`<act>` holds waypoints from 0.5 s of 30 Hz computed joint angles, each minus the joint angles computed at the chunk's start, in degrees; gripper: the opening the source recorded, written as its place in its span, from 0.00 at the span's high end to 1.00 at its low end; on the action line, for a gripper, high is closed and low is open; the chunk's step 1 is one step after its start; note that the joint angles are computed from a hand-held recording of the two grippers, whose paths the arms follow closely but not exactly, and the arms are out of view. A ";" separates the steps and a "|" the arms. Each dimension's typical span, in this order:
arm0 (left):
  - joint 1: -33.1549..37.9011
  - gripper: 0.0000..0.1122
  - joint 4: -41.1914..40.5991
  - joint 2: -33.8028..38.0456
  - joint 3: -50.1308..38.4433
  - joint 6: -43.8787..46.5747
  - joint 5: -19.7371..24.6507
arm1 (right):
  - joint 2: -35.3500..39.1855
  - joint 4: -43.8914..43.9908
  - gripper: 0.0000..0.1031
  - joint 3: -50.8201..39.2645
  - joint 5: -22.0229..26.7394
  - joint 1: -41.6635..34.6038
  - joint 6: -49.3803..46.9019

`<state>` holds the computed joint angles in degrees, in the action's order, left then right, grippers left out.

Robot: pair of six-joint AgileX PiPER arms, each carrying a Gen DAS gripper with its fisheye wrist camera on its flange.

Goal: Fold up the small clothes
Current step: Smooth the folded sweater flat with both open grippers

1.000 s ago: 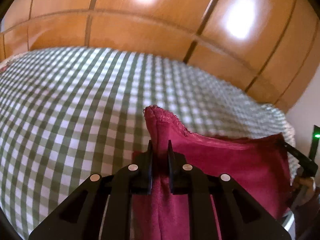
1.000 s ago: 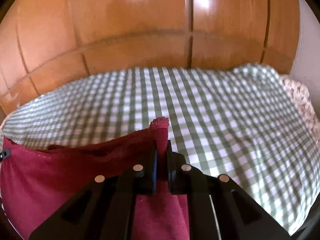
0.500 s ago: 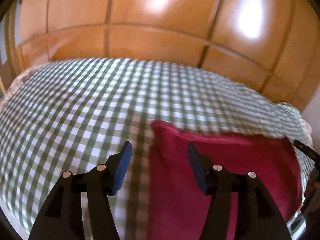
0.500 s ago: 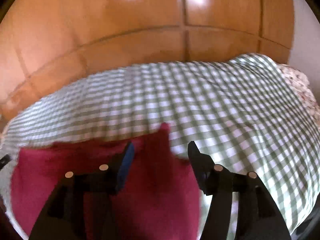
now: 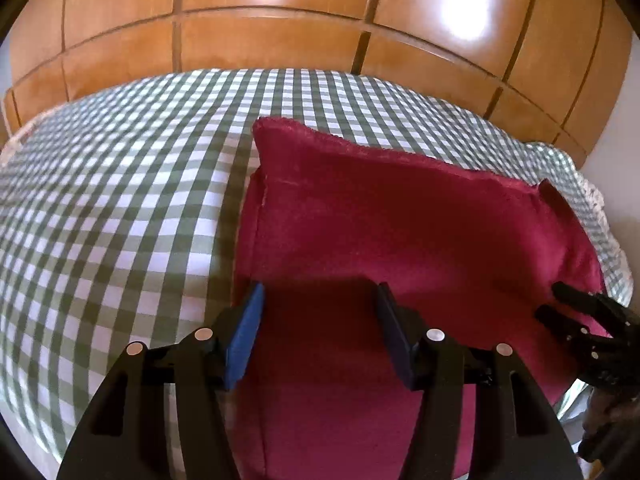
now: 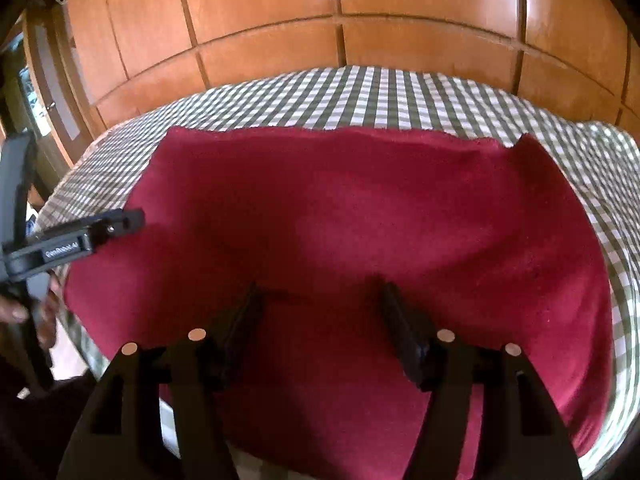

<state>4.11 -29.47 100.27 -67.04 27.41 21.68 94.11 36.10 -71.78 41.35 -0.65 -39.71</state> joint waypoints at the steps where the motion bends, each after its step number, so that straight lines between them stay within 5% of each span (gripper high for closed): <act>1: -0.43 0.50 2.71 -0.40 -0.26 -3.45 0.26 | 0.10 0.22 0.38 -0.56 1.07 -0.49 0.25; 3: -1.15 0.50 7.42 -1.73 -0.35 -9.64 0.56 | -0.53 0.46 0.29 -1.07 2.89 -1.89 0.57; 6: -3.10 0.33 12.15 -4.99 1.74 -17.01 -1.57 | -1.04 3.19 0.21 -1.61 5.35 -5.99 0.34; 9: -5.42 0.33 15.83 -7.38 3.71 -21.31 -2.99 | -1.31 6.96 0.11 -2.29 7.15 -12.77 0.59; 15: -11.12 0.33 29.43 -7.55 4.76 -33.53 -4.07 | 4.03 7.26 0.11 -7.65 10.12 -26.88 10.34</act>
